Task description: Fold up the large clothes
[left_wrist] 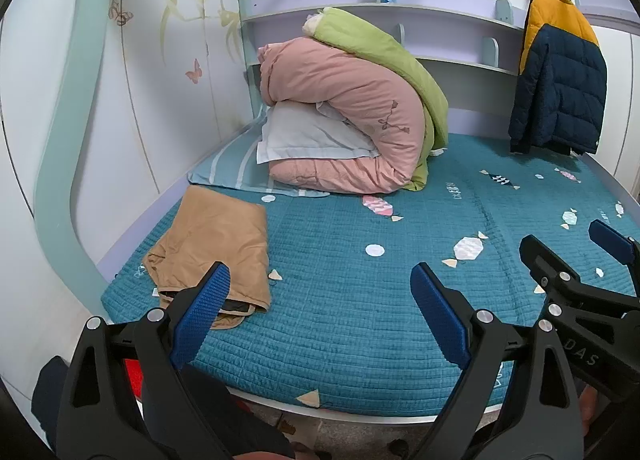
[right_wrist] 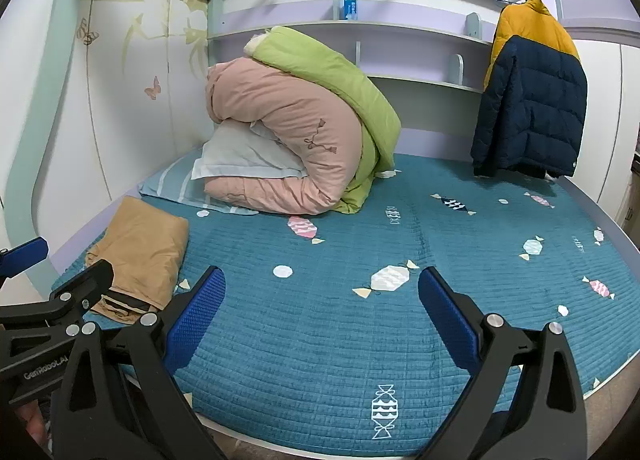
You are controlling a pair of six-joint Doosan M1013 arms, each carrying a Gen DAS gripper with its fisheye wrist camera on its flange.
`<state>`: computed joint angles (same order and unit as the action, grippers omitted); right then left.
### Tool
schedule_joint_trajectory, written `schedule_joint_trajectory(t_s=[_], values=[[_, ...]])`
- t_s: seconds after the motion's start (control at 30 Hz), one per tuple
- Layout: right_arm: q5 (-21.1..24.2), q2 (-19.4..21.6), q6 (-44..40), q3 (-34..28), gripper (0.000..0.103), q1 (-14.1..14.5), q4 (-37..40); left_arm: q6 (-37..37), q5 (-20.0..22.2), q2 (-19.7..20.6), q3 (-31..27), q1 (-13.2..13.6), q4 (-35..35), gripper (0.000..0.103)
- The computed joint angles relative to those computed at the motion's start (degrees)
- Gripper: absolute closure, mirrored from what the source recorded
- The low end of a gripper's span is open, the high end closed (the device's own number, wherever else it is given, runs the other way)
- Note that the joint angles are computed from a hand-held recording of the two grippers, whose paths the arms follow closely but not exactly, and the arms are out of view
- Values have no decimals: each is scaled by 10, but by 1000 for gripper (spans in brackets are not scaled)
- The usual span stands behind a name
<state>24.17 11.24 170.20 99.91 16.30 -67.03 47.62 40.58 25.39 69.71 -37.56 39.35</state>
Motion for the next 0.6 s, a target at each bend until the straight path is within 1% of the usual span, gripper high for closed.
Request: schedule_joint_trajectory(t_s=[0.4, 0.6], values=[[-3, -1, 3, 1, 9, -1, -3, -9, -6, -1, 6, -1, 11, 11], [-3, -2, 18, 1, 9, 2, -15, -8, -6, -2, 7, 0, 11, 11]])
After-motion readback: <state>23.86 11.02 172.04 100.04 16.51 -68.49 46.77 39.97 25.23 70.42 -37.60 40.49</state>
